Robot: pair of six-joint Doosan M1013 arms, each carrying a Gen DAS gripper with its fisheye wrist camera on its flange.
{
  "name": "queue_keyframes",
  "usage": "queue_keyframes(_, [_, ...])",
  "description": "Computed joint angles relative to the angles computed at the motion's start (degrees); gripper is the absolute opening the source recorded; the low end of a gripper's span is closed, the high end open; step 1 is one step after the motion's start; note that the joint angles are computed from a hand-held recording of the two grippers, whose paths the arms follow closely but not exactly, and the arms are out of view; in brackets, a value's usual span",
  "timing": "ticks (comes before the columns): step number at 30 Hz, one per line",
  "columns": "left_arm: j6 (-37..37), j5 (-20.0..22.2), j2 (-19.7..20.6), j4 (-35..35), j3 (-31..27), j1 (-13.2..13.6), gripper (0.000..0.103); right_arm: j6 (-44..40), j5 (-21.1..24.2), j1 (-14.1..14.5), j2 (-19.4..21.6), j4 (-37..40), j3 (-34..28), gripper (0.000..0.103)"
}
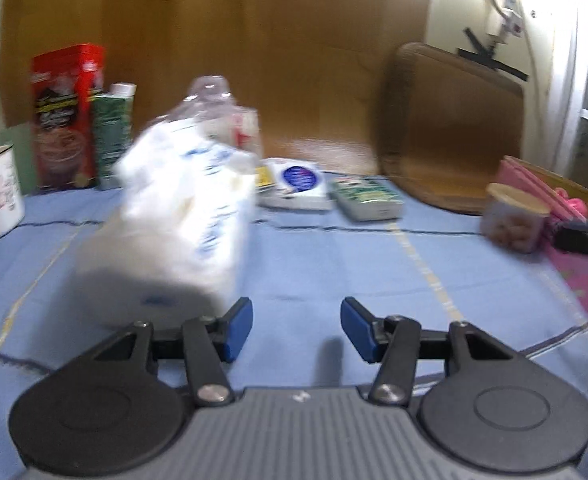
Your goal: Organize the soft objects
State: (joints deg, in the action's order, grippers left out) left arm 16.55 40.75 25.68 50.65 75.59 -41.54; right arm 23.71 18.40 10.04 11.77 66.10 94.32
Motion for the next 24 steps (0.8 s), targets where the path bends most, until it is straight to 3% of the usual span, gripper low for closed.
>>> queue_keyframes(1, [-3.28,-3.66,-0.93,0.90,1.65,0.54,0.050,3.12,1.95,0.43,1.26,-2.81,-1.99,0.041])
queue_keyframes(3, [-10.43,-5.07,-1.56,7.38,3.34,0.25,0.050,11.76,6.60,1.23,4.66,-9.02,-7.50,0.041])
queue_keyframes(7, [-9.43,-5.58,-1.14,5.81,2.61,0.57,0.049,28.70,16.03,2.63,11.77,-16.34,-19.02,0.041])
queue_keyframes(11, [-13.98,-9.08,-2.11,8.36,4.72,1.03,0.049,39.97,20.39,5.11,18.16,-25.63,-29.06,0.041])
queue_keyframes(17, [-12.83,-10.20,-2.27,7.02,4.92,1.20,0.050,47.42,26.94,7.83,25.63,-36.73,-42.35,0.041])
queue_keyframes(21, [-12.00,-10.81,-2.29,6.23,4.88,1.43,0.050,49.70,36.27,8.76,31.57,-39.51,-53.28,0.041])
queue_keyframes(24, [-12.10,-11.14,-2.41,5.99,5.01,1.44,0.050,53.23,43.13,9.95,36.23,-46.54,-61.79,0.039])
